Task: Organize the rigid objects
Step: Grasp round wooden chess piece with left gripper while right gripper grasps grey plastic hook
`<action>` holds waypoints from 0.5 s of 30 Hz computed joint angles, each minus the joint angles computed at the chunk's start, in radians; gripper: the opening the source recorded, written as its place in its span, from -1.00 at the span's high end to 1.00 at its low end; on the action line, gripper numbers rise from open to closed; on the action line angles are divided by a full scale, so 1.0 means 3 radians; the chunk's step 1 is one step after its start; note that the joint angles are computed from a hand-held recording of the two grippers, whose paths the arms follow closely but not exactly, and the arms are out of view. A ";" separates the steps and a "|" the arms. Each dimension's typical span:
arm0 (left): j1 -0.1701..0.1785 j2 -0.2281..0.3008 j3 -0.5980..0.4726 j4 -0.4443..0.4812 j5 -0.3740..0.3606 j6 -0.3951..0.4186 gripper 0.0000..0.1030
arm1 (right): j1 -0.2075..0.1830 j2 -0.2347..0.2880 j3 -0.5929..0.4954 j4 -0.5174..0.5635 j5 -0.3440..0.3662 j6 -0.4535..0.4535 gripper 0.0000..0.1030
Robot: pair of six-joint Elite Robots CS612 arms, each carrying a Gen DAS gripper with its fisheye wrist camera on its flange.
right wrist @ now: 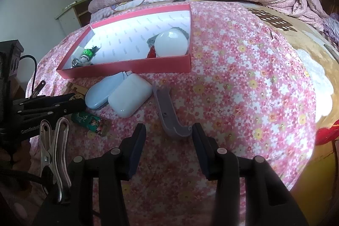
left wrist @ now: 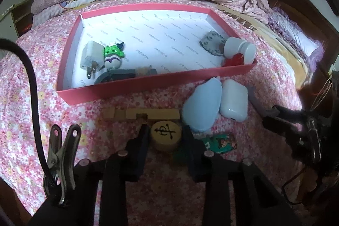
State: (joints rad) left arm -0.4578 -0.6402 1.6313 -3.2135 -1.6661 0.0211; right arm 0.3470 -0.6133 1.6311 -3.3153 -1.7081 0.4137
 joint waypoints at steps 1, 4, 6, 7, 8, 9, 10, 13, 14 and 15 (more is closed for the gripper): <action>-0.0006 -0.0007 0.0014 -0.0017 0.0066 0.0016 0.36 | -0.0002 0.0000 0.0001 0.0000 0.0003 0.0001 0.10; -0.0010 -0.0018 0.0067 -0.0088 0.0228 0.0031 0.36 | 0.0000 0.0000 0.0002 -0.0017 -0.0002 -0.0013 0.10; -0.0007 -0.0011 0.0098 -0.0114 0.0331 0.0032 0.36 | 0.0003 0.0002 -0.0008 -0.0013 -0.0017 -0.0032 0.10; 0.0003 -0.0001 0.0111 -0.0146 0.0335 0.0025 0.36 | 0.0003 0.0006 -0.0015 -0.0010 -0.0013 -0.0042 0.10; 0.0011 0.0006 0.0124 -0.0204 0.0310 0.0026 0.35 | 0.0000 0.0011 -0.0027 -0.0007 0.0004 -0.0060 0.10; 0.0013 0.0009 0.0132 -0.0232 0.0311 0.0028 0.35 | -0.0002 0.0016 -0.0037 -0.0002 0.0019 -0.0069 0.10; 0.0010 0.0012 0.0138 -0.0249 0.0319 0.0033 0.35 | -0.0005 0.0020 -0.0048 0.0006 0.0030 -0.0077 0.10; -0.0004 0.0029 0.0149 -0.0320 0.0366 0.0093 0.32 | -0.0005 0.0039 -0.0092 0.0028 0.0032 -0.0108 0.10; -0.0009 0.0035 0.0153 -0.0348 0.0382 0.0118 0.29 | -0.0004 0.0049 -0.0113 0.0048 0.0024 -0.0116 0.10; -0.0011 0.0038 0.0155 -0.0360 0.0382 0.0121 0.28 | -0.0006 0.0055 -0.0122 0.0059 0.0027 -0.0118 0.10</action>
State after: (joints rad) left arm -0.4613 -0.6288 1.6778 -3.3214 -1.5514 0.0576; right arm 0.3450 -0.5968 1.5944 -3.2975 -1.6999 0.3783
